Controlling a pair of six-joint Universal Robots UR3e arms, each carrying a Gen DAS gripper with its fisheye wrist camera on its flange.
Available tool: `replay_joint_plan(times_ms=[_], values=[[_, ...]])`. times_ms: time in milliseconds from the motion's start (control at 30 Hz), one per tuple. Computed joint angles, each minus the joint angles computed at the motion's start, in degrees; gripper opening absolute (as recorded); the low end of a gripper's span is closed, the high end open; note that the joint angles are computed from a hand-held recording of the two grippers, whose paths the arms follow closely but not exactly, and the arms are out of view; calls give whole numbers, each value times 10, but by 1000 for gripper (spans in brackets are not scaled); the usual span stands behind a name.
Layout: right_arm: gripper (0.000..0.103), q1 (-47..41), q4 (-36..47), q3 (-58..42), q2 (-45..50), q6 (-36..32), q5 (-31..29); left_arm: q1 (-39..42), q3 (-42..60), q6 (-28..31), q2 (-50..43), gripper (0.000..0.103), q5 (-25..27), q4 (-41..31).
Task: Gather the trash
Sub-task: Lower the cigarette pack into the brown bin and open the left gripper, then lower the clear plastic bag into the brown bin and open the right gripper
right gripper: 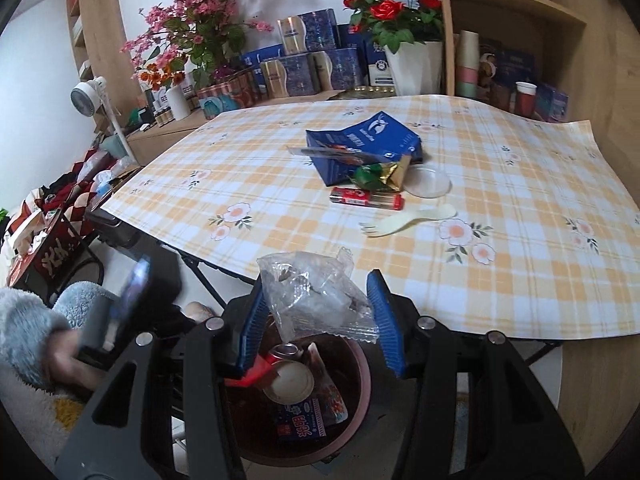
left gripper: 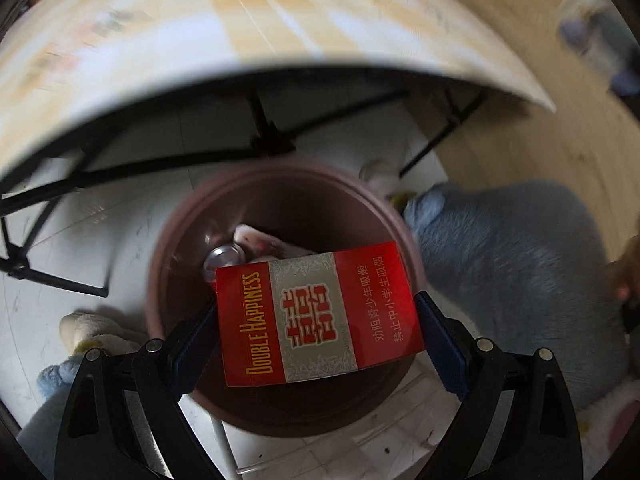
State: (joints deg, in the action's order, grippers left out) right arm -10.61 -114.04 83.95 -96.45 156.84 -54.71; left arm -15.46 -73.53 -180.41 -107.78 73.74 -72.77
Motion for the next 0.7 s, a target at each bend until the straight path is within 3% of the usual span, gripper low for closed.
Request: replay_joint_plan(times_ms=[133, 300, 567, 700], values=[[51, -12, 7, 6, -10, -6, -1, -25, 43, 10, -56, 90, 24, -9], [51, -27, 18, 19, -19, -9, -2, -19, 47, 8, -73, 95, 5, 16], [51, -20, 25, 32, -24, -8, -12, 16, -1, -12, -12, 97, -11, 71], [51, -1, 22, 31, -19, -7, -18, 46, -40, -19, 65, 97, -6, 104]])
